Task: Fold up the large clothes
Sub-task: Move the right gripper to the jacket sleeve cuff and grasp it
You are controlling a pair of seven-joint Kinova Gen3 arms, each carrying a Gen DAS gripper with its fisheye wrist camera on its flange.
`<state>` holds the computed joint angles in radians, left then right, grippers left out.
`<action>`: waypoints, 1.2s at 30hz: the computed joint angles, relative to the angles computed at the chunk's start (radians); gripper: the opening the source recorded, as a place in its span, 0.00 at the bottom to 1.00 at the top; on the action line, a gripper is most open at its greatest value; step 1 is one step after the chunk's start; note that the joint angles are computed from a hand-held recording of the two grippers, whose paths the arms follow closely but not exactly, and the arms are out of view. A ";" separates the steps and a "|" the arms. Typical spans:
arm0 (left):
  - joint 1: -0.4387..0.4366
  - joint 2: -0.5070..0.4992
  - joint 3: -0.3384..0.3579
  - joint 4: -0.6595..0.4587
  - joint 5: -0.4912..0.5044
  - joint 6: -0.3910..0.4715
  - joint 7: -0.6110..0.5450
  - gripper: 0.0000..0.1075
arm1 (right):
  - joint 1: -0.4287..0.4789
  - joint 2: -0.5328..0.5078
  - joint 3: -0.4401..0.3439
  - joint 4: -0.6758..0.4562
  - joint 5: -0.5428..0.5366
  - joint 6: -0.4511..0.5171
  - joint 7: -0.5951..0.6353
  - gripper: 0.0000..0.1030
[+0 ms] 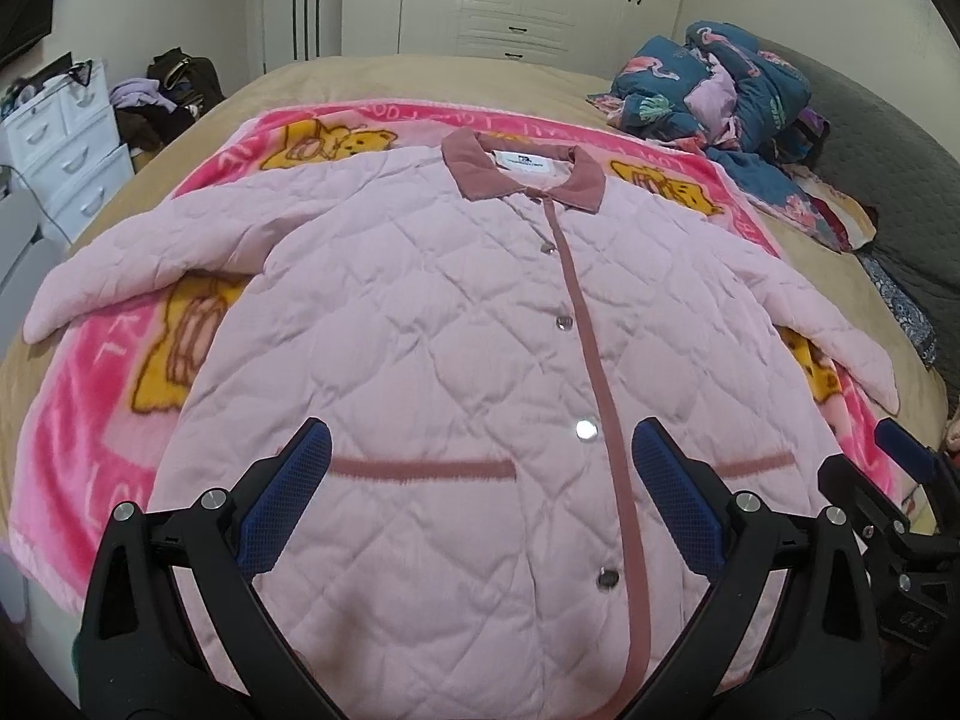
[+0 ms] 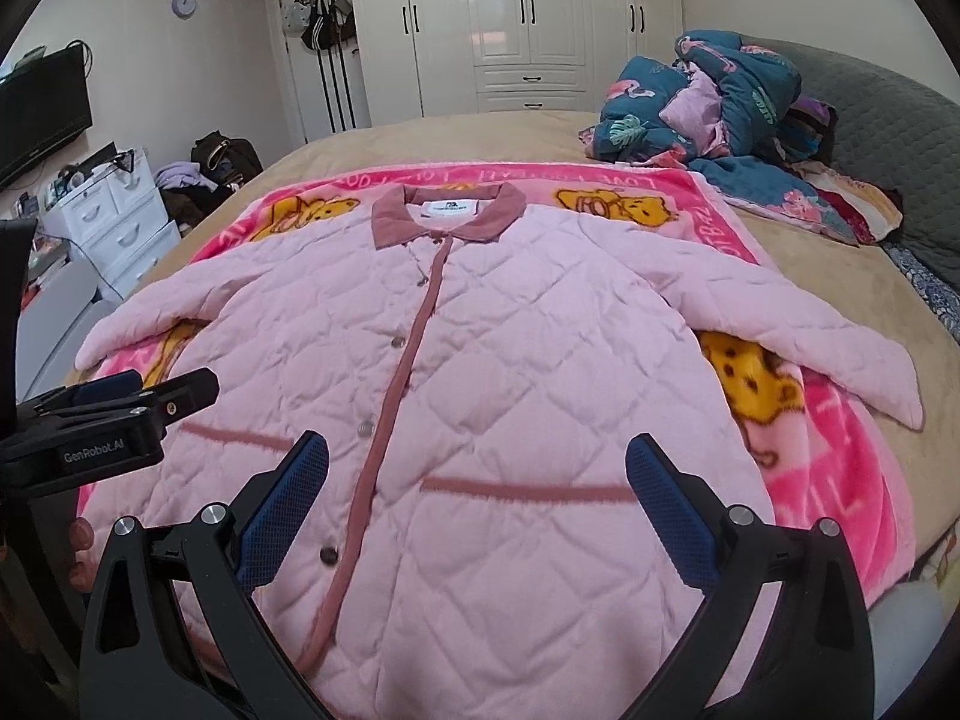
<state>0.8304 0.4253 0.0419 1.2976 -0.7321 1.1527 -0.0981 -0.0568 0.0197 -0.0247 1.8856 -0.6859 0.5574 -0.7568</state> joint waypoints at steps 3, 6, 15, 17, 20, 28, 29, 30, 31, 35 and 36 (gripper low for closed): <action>-0.030 0.015 -0.001 -0.038 0.018 0.000 -0.046 0.87 | 0.004 0.030 -0.013 -0.040 0.018 -0.004 -0.024 0.96; -0.056 0.031 -0.005 -0.077 0.043 -0.010 -0.094 0.87 | -0.004 0.060 -0.018 -0.084 0.062 -0.016 -0.079 0.96; -0.108 0.124 -0.040 -0.247 0.128 -0.008 -0.258 0.87 | 0.033 0.160 -0.042 -0.224 0.169 0.000 -0.208 0.96; -0.122 0.152 -0.044 -0.294 0.157 -0.007 -0.303 0.87 | 0.035 0.184 -0.041 -0.254 0.207 0.001 -0.250 0.96; -0.139 0.191 -0.052 -0.361 0.200 -0.005 -0.367 0.87 | 0.043 0.221 -0.042 -0.296 0.254 0.004 -0.303 0.96; -0.178 0.309 -0.075 -0.549 0.306 0.027 -0.506 0.87 | 0.081 0.327 -0.040 -0.404 0.340 0.025 -0.432 0.96; -0.179 0.326 -0.080 -0.577 0.316 0.040 -0.517 0.87 | 0.082 0.343 -0.032 -0.421 0.354 0.030 -0.458 0.96; -0.182 0.342 -0.083 -0.604 0.327 0.052 -0.531 0.87 | 0.088 0.355 -0.031 -0.436 0.363 0.036 -0.472 0.96; -0.187 0.357 -0.085 -0.626 0.338 0.055 -0.543 0.87 | 0.101 0.366 -0.037 -0.447 0.364 0.037 -0.478 0.96; -0.195 0.412 -0.099 -0.710 0.370 0.078 -0.574 0.87 | 0.121 0.414 -0.018 -0.493 0.400 0.041 -0.552 0.96; -0.195 0.425 -0.103 -0.730 0.375 0.083 -0.580 0.87 | 0.124 0.426 -0.012 -0.506 0.410 0.045 -0.574 0.96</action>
<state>0.6357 0.8499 -0.0611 0.5678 -0.3574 1.2355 -0.6783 0.0675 0.4458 -0.0364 1.3791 -0.2761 0.6028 -1.3305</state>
